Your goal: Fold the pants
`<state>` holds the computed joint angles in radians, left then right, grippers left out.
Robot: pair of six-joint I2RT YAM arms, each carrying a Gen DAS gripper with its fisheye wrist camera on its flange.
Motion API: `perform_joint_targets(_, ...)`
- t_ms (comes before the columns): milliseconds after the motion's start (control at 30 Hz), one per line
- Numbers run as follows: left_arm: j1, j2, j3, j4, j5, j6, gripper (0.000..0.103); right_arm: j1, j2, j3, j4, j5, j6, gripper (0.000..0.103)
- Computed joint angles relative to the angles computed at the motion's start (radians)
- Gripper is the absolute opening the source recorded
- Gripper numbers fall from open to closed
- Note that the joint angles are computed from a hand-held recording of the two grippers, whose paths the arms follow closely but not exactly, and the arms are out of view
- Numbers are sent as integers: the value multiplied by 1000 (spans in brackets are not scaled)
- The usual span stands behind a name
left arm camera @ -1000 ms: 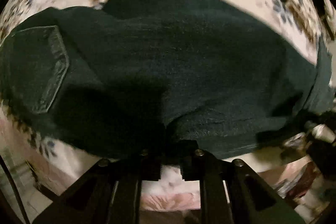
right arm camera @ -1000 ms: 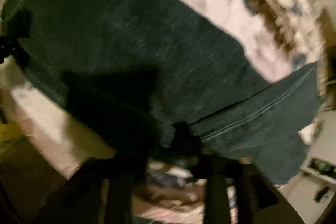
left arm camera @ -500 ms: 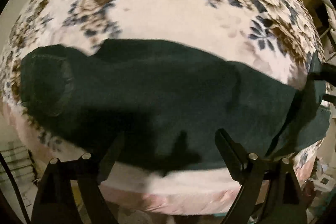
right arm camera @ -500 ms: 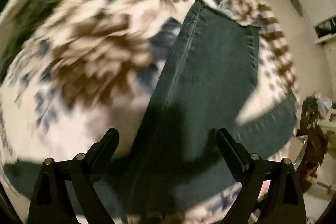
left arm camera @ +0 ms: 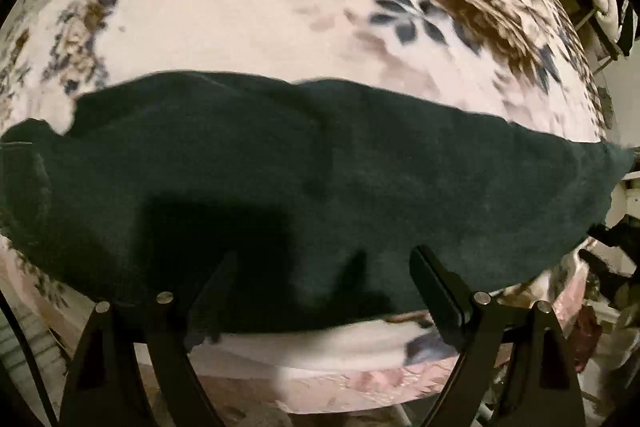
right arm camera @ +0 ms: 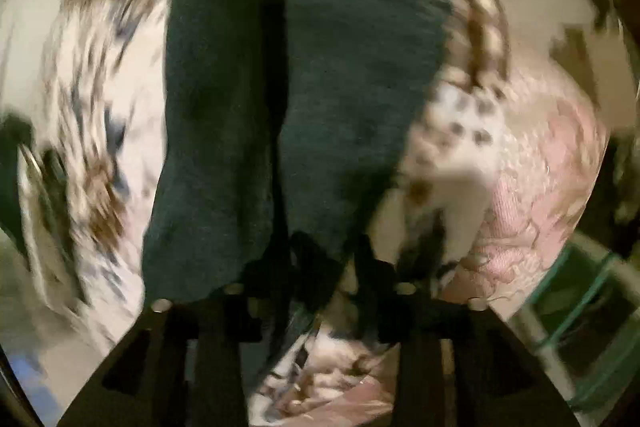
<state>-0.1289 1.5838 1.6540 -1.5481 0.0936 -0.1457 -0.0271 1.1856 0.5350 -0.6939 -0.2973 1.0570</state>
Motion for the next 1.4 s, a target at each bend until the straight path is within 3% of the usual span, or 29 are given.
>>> perform_joint_targets(67,-20,0,-4,6,0,9,88,-116,-132,-46,-39,-20,-74,48)
perform_joint_targets(133,-41,1,-5,15,-3,17,88,-222,-238,-50,-83,-34,-142,60)
perform_joint_targets(267,-58,10,-20,37,-8,34,88,-459,-91,37,-60,-95,-331,63)
perform_joint_targets(367,-74,26,-17,42,-13,14,88,-408,159,146,117,-109,-324,63)
perform_joint_targets(400,-71,31,-18,45,-13,13,88,-353,221,203,123,-112,-350,58)
perform_joint_targets(467,-64,38,-24,49,-9,23,88,-308,207,250,114,-154,-393,54)
perform_joint_targets(533,-71,50,-20,55,-6,21,88,-321,184,253,202,-319,-386,55)
perform_joint_targets(600,-94,80,6,56,-7,6,88,-321,102,274,111,-253,-436,57)
perform_joint_targets(667,-93,98,14,60,-3,12,88,-391,44,244,13,-203,-471,59)
perform_joint_targets(767,-137,125,49,50,5,-38,88,-503,51,169,-38,-220,-501,59)
perform_joint_targets(933,-174,170,67,73,7,-71,88,-596,100,4,116,-412,-518,59)
perform_joint_targets(1000,-201,183,71,75,3,-94,88,-479,126,-18,261,-393,-408,59)
perform_joint_targets(1067,-220,166,26,95,0,-112,88,-357,203,33,318,-347,-375,62)
perform_joint_targets(1167,-226,156,-20,115,-3,-122,88,-202,248,123,260,-206,-389,61)
perform_joint_targets(1200,-225,156,-30,118,-1,-122,88,-161,251,142,261,-165,-378,51)
perform_joint_targets(1233,-233,140,-69,140,0,-131,88,-145,244,143,273,-161,-368,29)
perform_joint_targets(1333,-238,132,-84,155,0,-131,88,-102,197,143,270,-109,-326,11)
perform_joint_targets(1400,-239,131,-83,163,-2,-127,88,-69,203,187,257,-39,-274,9)
